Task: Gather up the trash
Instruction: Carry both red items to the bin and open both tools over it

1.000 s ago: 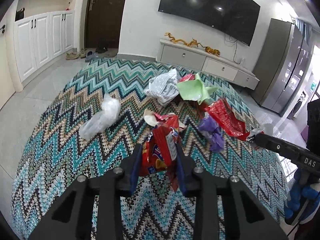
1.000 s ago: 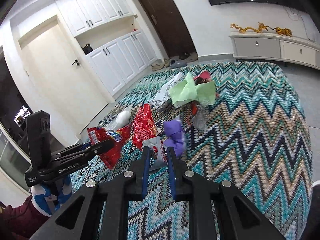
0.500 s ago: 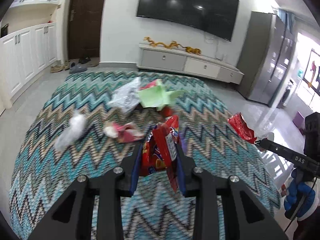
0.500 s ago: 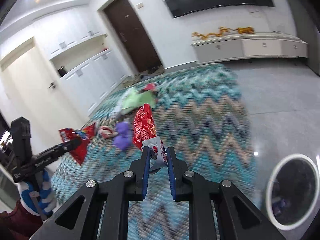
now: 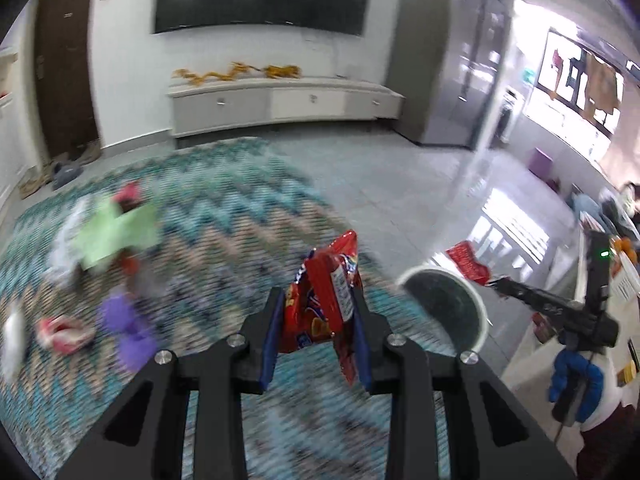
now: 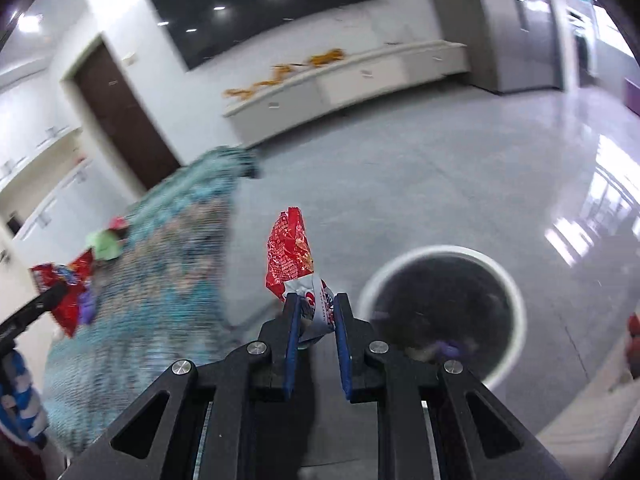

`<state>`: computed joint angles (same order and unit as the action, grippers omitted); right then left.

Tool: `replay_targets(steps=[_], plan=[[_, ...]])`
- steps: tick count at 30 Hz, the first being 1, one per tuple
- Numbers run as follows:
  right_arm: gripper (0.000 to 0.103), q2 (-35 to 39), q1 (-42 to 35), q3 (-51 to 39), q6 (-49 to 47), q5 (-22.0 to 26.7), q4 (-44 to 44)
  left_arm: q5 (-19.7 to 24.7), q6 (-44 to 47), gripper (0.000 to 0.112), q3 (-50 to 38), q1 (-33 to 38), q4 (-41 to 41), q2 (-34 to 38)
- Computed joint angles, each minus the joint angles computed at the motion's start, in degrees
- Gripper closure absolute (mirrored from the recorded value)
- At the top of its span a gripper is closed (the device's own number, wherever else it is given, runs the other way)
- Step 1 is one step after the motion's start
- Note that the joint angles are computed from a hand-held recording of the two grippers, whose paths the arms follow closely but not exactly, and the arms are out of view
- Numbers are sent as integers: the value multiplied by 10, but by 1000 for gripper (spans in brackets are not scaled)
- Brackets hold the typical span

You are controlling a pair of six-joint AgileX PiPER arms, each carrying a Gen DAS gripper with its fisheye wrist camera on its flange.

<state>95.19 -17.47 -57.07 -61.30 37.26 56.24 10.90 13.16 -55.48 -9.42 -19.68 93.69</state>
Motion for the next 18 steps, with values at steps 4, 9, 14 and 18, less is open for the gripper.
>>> replay_targets(steps=[4, 9, 14, 18], plan=[[87, 44, -29, -27, 28, -25, -29, 50, -86, 82, -121, -66, 64, 91], [87, 108, -51, -76, 67, -45, -62, 142, -159, 82, -308, -118, 105, 223], [87, 162, -57, -127, 117, -60, -106, 231, -232, 80, -494, -159, 164, 348], [86, 200, -63, -165, 149, -64, -135, 289, -255, 78, -610, -178, 179, 425]])
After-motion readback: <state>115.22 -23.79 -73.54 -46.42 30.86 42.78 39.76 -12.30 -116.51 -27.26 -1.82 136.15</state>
